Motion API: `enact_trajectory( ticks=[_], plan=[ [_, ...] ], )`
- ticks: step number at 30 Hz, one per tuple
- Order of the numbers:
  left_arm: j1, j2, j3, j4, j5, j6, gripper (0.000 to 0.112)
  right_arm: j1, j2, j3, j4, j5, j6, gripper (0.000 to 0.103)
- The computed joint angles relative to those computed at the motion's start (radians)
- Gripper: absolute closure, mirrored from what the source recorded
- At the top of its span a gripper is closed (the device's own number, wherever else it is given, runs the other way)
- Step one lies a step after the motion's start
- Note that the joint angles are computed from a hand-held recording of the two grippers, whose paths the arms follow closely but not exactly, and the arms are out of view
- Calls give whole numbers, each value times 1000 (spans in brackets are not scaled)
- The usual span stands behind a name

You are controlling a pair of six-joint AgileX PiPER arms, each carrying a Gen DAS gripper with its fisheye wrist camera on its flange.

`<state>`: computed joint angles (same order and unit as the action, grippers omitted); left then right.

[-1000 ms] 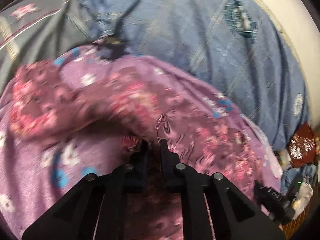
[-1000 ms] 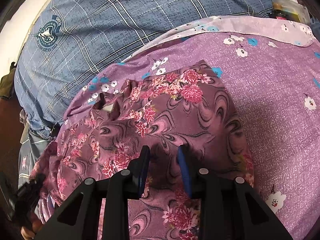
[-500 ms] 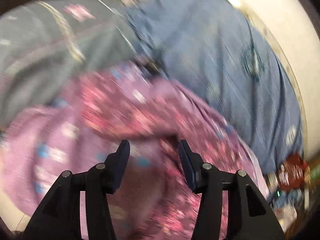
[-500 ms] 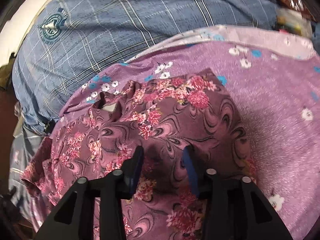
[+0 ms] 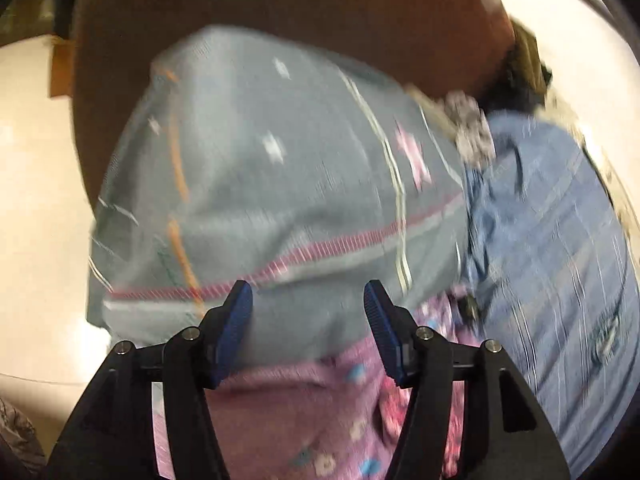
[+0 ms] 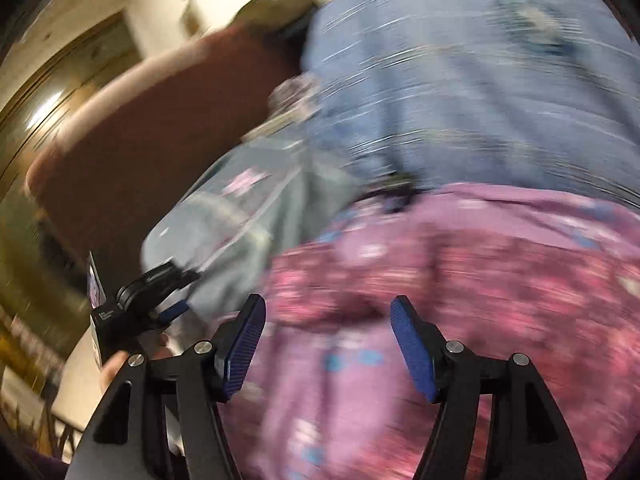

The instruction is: Fold small clothes

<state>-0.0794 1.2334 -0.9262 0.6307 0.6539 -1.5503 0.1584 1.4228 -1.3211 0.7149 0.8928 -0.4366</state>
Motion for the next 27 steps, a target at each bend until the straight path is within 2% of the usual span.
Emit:
enact_trajectory(
  ticks=[2, 6, 8, 11, 13, 14, 15, 16, 17, 18, 21, 24, 27],
  plan=[
    [-15, -7, 1, 87, 33, -86, 55, 141, 124, -133, -100, -12, 115, 36],
    [36, 9, -2, 66, 1, -73, 55, 259, 366, -396, -192, 47, 315, 36],
    [51, 3, 3, 65, -15, -81, 55, 317, 466, -523, -315, 65, 431, 36],
    [46, 11, -6, 100, -8, -112, 55, 380, 645, -750, -433, 171, 530, 35],
    [51, 19, -13, 110, -7, -118, 55, 406, 712, -826, -531, 208, 604, 38],
    [43, 26, -22, 123, 1, -129, 55, 406, 732, -836, -545, 213, 631, 62],
    [38, 32, -26, 131, 6, -131, 55, 391, 739, -824, -526, 209, 643, 101],
    [37, 36, -31, 134, 8, -125, 55, 369, 734, -804, -493, 209, 647, 99],
    [36, 38, -35, 133, 13, -120, 55, 353, 709, -755, -466, 175, 644, 99],
    [34, 40, -37, 135, 17, -119, 55, 327, 653, -666, -422, 113, 618, 100],
    [23, 42, -38, 140, 25, -128, 55, 257, 492, -496, -340, 14, 535, 100],
    [-8, 59, -52, 136, 37, -118, 55, 152, 308, -376, -235, -13, 445, 100],
    [-59, 87, -80, 122, 53, -81, 55, 17, 150, -337, -154, 6, 386, 100]
  ],
)
